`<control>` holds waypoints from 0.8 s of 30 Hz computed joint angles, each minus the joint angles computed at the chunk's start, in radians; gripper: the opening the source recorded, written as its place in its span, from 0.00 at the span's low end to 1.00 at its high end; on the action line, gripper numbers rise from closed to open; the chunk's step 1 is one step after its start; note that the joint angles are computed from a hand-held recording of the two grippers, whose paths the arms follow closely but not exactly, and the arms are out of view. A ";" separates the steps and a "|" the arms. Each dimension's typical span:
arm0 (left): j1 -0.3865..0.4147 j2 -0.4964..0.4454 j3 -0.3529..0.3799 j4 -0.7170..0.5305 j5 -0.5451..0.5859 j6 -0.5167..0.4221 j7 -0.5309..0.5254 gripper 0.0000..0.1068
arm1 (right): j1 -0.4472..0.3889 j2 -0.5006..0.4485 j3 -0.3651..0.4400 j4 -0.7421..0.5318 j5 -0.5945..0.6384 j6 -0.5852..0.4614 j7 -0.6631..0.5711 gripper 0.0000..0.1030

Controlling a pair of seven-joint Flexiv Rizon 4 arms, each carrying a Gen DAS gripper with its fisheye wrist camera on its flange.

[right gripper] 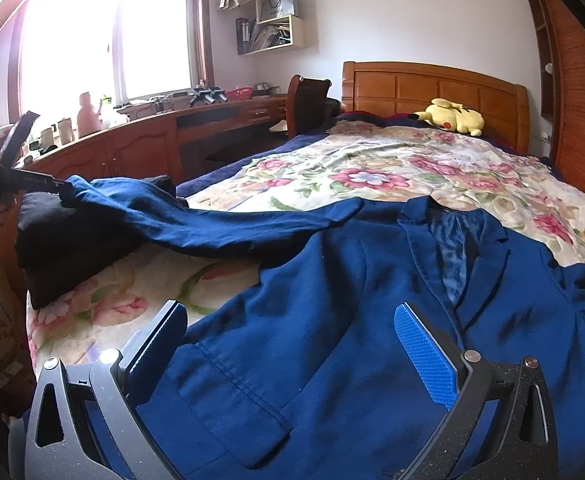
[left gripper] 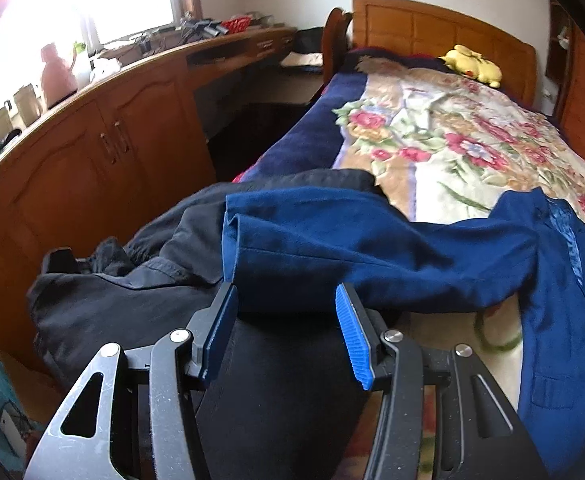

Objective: Fold large clothes
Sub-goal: 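Move the left gripper to the jacket sleeve cuff and close on it, then carry the held sleeve across the jacket front with the left gripper and release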

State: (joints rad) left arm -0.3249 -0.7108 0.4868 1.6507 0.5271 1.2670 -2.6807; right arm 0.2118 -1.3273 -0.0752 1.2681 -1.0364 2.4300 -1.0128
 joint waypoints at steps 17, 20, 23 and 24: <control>-0.028 0.013 -0.018 -0.145 0.056 -0.125 0.060 0.03 | -0.017 -0.012 -0.006 -0.021 0.017 0.005 0.074 1.00; -0.008 0.027 -0.042 -0.143 0.068 -0.194 0.046 0.37 | -0.003 -0.001 -0.004 0.011 0.053 0.003 0.031 1.00; 0.056 0.037 -0.091 -0.106 0.050 -0.177 0.039 0.53 | 0.004 0.006 0.003 0.033 0.067 0.002 0.003 1.00; 0.069 0.034 -0.098 -0.099 0.041 -0.176 0.031 0.54 | 0.008 0.009 0.005 0.046 0.078 0.004 -0.014 1.00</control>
State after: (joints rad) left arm -0.2561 -0.6770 0.3885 1.5519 0.5683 1.0912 -2.6498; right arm 0.2194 -1.3179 -0.0699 1.3137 -0.9587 2.4337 -1.0269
